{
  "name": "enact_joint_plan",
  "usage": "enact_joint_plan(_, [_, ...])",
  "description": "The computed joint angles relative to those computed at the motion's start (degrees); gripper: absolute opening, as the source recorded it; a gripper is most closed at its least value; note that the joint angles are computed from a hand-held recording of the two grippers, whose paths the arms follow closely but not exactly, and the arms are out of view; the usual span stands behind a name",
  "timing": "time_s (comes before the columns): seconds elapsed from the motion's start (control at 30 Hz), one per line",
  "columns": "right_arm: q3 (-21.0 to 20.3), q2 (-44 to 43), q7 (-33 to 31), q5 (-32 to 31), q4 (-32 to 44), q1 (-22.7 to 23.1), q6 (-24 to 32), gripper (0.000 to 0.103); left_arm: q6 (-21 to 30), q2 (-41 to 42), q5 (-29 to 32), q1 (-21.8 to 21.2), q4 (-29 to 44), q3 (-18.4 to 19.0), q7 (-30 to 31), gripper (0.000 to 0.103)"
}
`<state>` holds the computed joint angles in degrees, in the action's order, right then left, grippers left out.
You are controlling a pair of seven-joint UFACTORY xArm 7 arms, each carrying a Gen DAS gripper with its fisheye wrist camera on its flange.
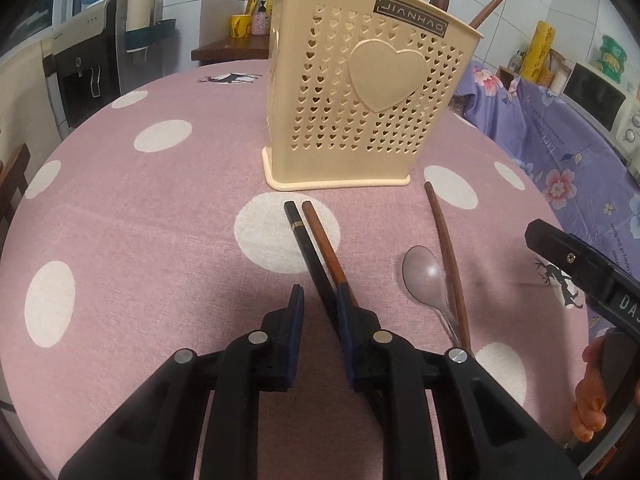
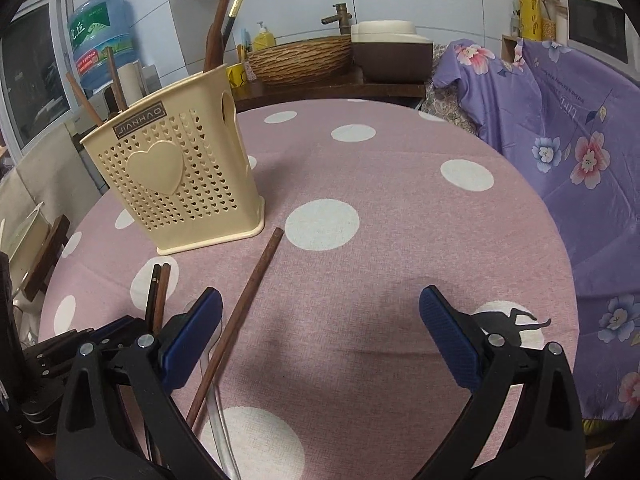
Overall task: Organize utensils
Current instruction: 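Lower both tools to the black chopstick and a brown chopstick on the table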
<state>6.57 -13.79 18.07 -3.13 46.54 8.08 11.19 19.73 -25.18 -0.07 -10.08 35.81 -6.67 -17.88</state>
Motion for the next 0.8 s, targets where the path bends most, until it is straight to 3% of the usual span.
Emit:
enact_joint_plan(0.27, [1.87, 0.42, 2.38, -4.70, 0.72, -1.18, 1.41, 0.097, 0.77, 2.28, 2.99, 2.10, 2.07, -2.21, -3.31, 0.018])
enact_joint_plan(0.4, [2.45, 0.42, 4.49, -6.79, 1.05, -2.17, 2.95, 0.097, 1.25, 2.61, 3.40, 1.73, 2.50, -1.22, -2.81, 0.017])
enact_joint_plan(0.63, [-1.91, 3.51, -2.50, 3.13, 5.28, 2.21, 8.37, 0.097, 1.73, 2.26, 1.31, 1.50, 2.29, 1.51, -0.76, 0.016])
enact_joint_plan(0.8, [-2.07, 8.32, -4.73, 8.64, 11.37, 2.97, 13.44, 0.080, 2.23, 3.73, -1.49, 1.09, 3.76, 2.50, 0.41, 0.016])
